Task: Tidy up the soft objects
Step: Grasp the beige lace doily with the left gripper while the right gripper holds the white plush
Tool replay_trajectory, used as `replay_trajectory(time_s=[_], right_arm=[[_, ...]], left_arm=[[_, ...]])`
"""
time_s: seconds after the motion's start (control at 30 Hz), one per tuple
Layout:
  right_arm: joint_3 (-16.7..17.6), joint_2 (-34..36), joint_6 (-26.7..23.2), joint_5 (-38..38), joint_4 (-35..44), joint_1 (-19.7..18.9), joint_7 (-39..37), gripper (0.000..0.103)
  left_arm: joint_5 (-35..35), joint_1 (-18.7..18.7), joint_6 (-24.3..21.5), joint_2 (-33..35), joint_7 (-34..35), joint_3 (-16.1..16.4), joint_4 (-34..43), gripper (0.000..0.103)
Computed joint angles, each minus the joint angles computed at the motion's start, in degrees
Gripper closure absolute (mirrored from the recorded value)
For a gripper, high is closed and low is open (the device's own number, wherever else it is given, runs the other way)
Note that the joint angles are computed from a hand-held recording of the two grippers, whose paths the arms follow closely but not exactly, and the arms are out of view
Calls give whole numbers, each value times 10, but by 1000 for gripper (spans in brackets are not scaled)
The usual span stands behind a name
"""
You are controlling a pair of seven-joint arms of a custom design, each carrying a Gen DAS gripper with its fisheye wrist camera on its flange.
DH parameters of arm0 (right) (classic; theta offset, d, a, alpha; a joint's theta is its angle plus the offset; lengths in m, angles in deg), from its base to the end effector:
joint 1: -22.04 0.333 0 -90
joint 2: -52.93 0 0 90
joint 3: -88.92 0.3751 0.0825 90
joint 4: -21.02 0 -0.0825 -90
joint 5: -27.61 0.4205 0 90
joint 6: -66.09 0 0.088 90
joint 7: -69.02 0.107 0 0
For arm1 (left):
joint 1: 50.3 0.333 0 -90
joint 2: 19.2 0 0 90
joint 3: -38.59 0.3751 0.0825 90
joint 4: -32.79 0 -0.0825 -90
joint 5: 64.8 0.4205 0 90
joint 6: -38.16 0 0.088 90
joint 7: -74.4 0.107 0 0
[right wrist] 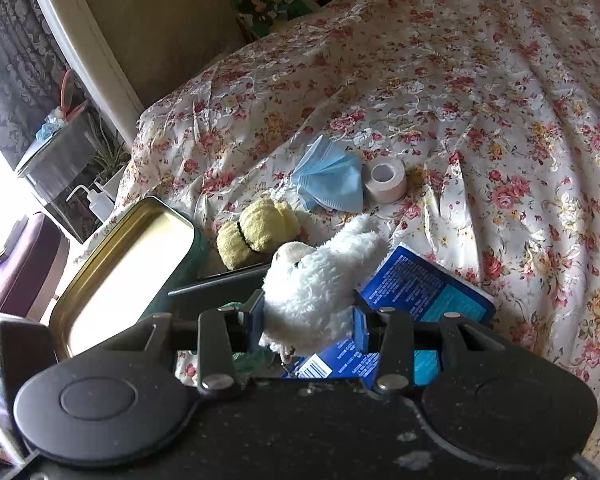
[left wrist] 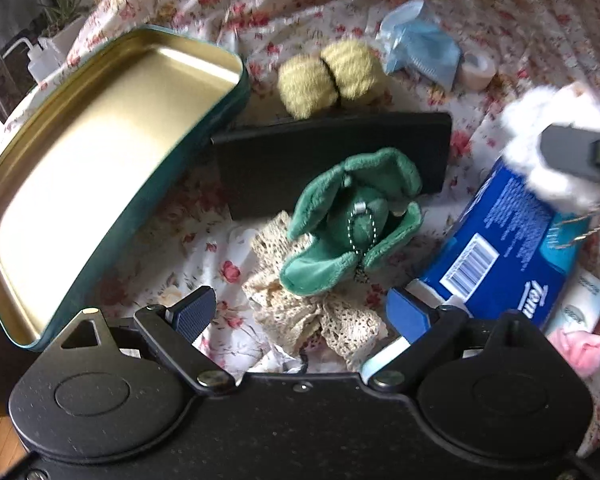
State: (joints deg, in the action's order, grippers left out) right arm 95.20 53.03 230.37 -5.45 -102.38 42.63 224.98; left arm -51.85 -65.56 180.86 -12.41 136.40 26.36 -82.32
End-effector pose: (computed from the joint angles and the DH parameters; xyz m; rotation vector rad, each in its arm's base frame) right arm 0.5312 0.3032 0.5136 -1.5468 1.8565 -0.4150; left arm 0.5752 -0.2955 0.4764 -1.8780 2.1605 -0.4442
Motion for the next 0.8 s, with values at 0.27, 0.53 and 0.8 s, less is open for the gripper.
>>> replay_trajectory(time_s=[0.27,0.53,0.8], right_arm=[[-2,-4,11,-8,-9,-7,12,61],[-2,-6,24,-6,-16,-11,11,61],[-2,-7,26,-32,-17,-15,33,61]], left_arm=[[-5,-8,-48,37,-25,2,40,14],[-40,3,-62,54,-20,6,59,26],[-61,9,-42,38,12,3,47,52]])
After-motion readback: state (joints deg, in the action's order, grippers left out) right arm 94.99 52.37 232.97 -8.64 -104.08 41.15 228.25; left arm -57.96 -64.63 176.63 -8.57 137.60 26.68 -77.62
